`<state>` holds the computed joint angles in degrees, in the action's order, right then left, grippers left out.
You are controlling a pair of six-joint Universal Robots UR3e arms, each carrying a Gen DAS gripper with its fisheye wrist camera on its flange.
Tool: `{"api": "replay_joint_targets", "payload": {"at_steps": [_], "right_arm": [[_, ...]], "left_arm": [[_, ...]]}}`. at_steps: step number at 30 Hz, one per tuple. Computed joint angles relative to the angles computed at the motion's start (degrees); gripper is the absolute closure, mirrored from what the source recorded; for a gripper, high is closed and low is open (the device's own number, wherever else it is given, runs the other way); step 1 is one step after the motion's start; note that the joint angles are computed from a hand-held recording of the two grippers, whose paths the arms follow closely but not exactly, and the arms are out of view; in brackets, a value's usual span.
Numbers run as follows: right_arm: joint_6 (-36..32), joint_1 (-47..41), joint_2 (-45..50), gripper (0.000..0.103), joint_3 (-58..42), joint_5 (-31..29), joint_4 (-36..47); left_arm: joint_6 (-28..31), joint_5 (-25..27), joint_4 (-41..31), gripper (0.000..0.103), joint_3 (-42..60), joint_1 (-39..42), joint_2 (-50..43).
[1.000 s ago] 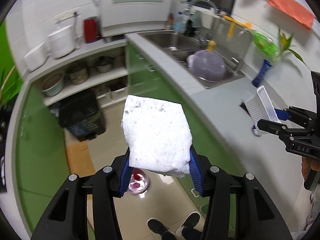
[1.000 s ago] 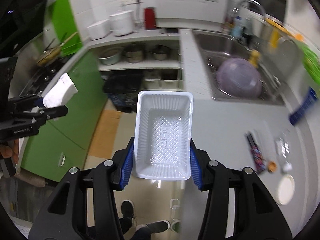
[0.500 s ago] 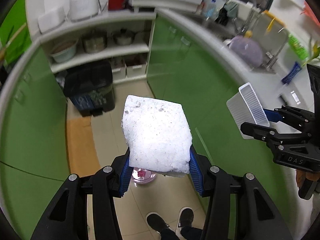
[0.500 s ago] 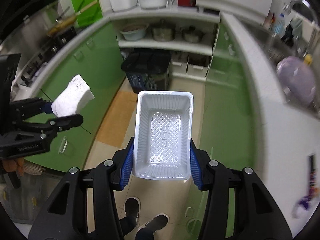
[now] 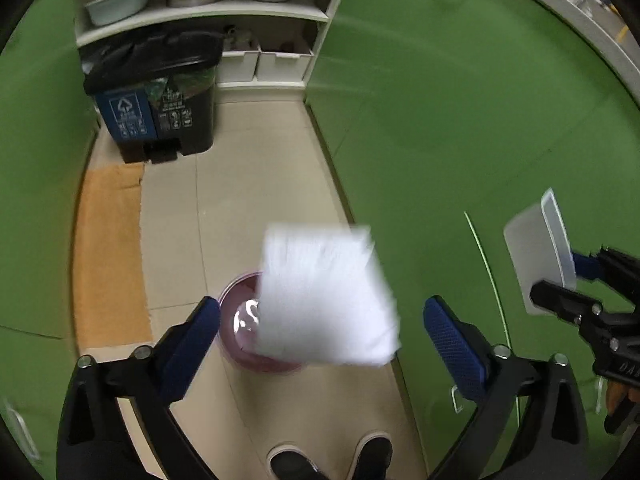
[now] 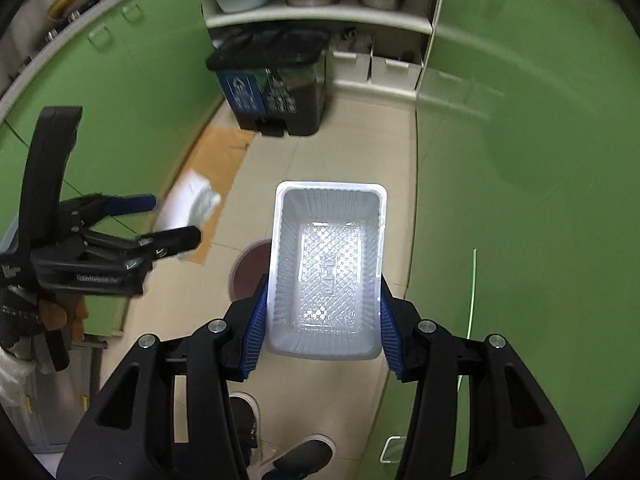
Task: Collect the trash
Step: 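Carry towel and tray over the wastebasket and open both tools, then swing both tools back toward the counter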
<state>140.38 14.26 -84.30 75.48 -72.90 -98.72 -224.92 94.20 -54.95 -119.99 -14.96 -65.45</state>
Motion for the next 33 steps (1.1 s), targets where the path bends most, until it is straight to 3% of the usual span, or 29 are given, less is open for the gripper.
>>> {"api": "replay_joint_targets", "payload": {"at_steps": [5,14,21,22,24,25,26,33], "right_arm": [[0.1,1.1,2.1,0.054,4.7,-0.8,-5.4],[2.1,8.8,9.2,0.054,1.2,-1.1,-6.3],[3.6,14.5,16.6,0.053,-0.2,-0.7,-11.2],[3.9,15.1,17.4,0.051,-0.2,-0.7,-12.1],[4.7,16.2,19.4,0.032,-0.1,-1.2,-14.6],[5.0,16.6,20.0,0.015,0.7,-1.1,-16.8],[5.2,16.7,20.1,0.01,1.8,-0.7,-18.9],[6.1,16.6,19.8,0.006,3.0,-1.3,-20.5]], "left_arm": [[1.1,-2.8,2.3,0.005,-6.4,4.5,3.4],[3.8,-3.4,-12.8,0.005,-5.7,11.6,18.5],[9.6,-5.4,-24.7,0.005,-5.8,20.8,31.8],[10.6,-5.9,-26.1,0.005,-6.0,22.2,33.7],[12.5,-6.5,-29.0,0.005,-6.4,25.2,37.3],[13.2,-6.7,-30.3,0.005,-6.3,26.2,38.6],[12.8,-6.2,-30.8,0.005,-6.0,25.8,39.0],[5.8,-0.9,-28.4,0.005,-4.8,17.7,35.9]]}}
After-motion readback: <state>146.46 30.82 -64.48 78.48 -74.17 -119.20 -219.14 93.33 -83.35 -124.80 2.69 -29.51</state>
